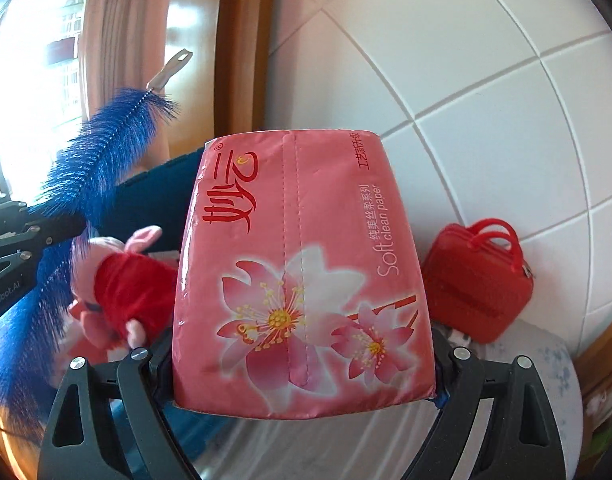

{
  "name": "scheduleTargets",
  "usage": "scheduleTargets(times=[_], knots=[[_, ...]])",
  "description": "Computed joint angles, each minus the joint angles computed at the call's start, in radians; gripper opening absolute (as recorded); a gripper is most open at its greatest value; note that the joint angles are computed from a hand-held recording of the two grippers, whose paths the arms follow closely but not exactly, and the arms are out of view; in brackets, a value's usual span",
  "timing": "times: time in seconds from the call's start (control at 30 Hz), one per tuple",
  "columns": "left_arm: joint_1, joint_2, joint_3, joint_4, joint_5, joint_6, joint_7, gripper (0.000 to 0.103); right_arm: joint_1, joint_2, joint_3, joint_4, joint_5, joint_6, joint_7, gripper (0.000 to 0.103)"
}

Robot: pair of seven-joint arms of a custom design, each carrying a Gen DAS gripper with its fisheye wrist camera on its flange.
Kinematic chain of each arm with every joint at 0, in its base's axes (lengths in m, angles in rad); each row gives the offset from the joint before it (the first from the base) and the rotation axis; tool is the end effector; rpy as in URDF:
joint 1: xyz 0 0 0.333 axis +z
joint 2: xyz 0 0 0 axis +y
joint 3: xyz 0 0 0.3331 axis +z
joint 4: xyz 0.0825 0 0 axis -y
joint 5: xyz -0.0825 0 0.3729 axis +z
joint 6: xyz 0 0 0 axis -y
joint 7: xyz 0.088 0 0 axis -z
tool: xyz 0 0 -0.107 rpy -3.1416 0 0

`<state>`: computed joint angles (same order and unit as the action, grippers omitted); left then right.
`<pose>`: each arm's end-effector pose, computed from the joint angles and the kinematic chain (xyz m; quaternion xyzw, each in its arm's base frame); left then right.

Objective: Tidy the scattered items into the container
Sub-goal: 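Lower the brush and tissue pack into the crate and open both grippers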

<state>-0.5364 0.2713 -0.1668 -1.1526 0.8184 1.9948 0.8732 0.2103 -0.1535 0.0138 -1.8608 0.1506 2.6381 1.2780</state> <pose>0.5412 -0.3709 0.7447 -0.5941 0.6623 -0.2271 0.3960 0.5365 0.1191 0.7122 -0.7491 0.4846 -0.2855 0.3500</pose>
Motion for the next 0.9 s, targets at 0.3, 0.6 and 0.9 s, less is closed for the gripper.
scheduleTargets(times=[0.3, 0.6, 0.9], knots=[[0.259, -0.219, -0.002, -0.341, -0.226, 0.164, 0.245, 0.012, 0.11, 0.131, 0.136, 0.172, -0.292, -0.106, 0.441, 0.091], [0.349, -0.146, 0.0, -0.35, -0.397, 0.155, 0.444, 0.013, 0.238, 0.169, 0.132, 0.197, -0.543, -0.228, 0.641, 0.091], [0.322, -0.035, 0.019, -0.256, -0.418, 0.139, 0.461, 0.017, 0.219, 0.158, 0.14, 0.16, -0.525, -0.388, 0.641, 0.091]])
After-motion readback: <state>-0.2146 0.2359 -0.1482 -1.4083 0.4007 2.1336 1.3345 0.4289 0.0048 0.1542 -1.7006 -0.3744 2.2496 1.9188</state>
